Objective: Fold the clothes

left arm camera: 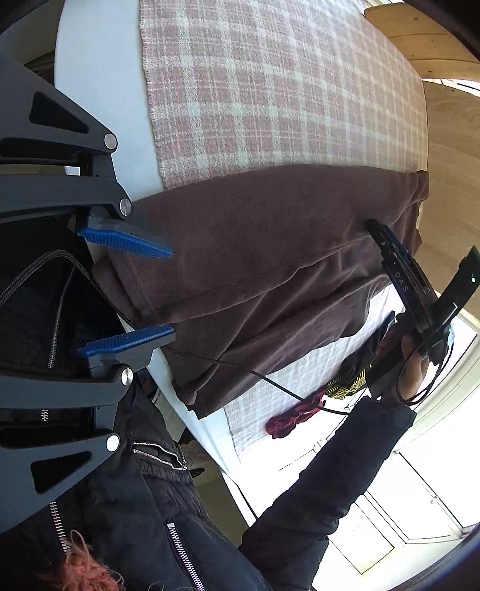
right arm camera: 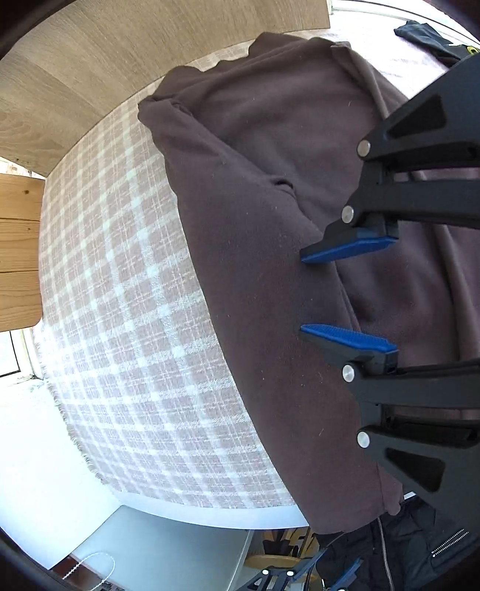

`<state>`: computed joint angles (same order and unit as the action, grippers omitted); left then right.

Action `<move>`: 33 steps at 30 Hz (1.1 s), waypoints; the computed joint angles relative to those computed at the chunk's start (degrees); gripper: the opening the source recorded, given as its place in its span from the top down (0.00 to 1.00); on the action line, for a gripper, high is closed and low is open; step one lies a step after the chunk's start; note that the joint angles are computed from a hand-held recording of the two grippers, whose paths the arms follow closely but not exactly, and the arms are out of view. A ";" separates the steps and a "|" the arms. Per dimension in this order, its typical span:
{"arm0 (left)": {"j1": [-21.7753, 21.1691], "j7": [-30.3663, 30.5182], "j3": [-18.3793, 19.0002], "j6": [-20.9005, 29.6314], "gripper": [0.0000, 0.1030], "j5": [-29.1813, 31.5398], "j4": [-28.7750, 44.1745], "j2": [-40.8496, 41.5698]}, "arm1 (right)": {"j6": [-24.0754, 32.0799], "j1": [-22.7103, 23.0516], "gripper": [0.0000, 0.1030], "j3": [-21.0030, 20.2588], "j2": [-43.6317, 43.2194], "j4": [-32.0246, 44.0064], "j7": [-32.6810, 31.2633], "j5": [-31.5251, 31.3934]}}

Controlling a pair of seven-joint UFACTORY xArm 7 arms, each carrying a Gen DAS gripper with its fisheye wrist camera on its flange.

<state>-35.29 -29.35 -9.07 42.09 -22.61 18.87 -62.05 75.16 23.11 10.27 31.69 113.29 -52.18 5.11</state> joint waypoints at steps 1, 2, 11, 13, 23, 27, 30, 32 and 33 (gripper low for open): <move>-0.65 0.97 0.82 -1.06 0.63 -0.67 -0.46 1.87 | -1.83 0.67 0.62 -0.35 -0.72 -2.48 1.05 -0.80; -1.24 1.93 1.63 -1.74 0.63 -1.30 -0.76 3.88 | -2.78 0.83 0.58 -0.50 -0.93 -3.79 2.46 -0.77; 1.56 8.26 2.42 6.40 0.60 1.83 3.97 5.13 | -2.93 -11.65 0.56 -0.61 -11.79 -13.23 13.35 17.67; 2.35 10.58 3.39 5.25 0.51 1.60 4.97 5.13 | -5.60 -14.27 0.51 -2.06 -17.48 -19.32 14.34 20.64; 0.32 20.95 2.53 -4.80 0.49 -3.63 12.85 20.05 | -9.83 -20.57 0.47 -7.79 -19.46 -21.37 18.01 12.34; 2.90 12.78 -5.19 -9.44 0.49 -0.60 16.51 25.54 | -10.43 -21.46 0.47 -7.08 -15.98 -17.96 12.40 8.65; 7.19 -0.53 -13.48 -12.10 0.49 5.89 20.32 31.15 | -9.70 -22.63 0.47 -6.27 -13.10 -14.86 4.51 7.90; 11.18 -11.38 -20.23 -12.44 0.49 11.81 23.90 35.26 | -7.98 -23.59 0.47 -5.79 -10.86 -12.12 -0.75 8.12; 13.21 -16.55 -23.63 -11.89 0.49 15.21 26.27 37.64 | -7.12 -24.01 0.47 -5.64 -9.94 -10.87 -3.06 8.16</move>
<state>-22.09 -45.90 -32.69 30.20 -7.40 45.15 -24.41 68.04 -0.90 4.63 21.75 102.42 -55.23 13.28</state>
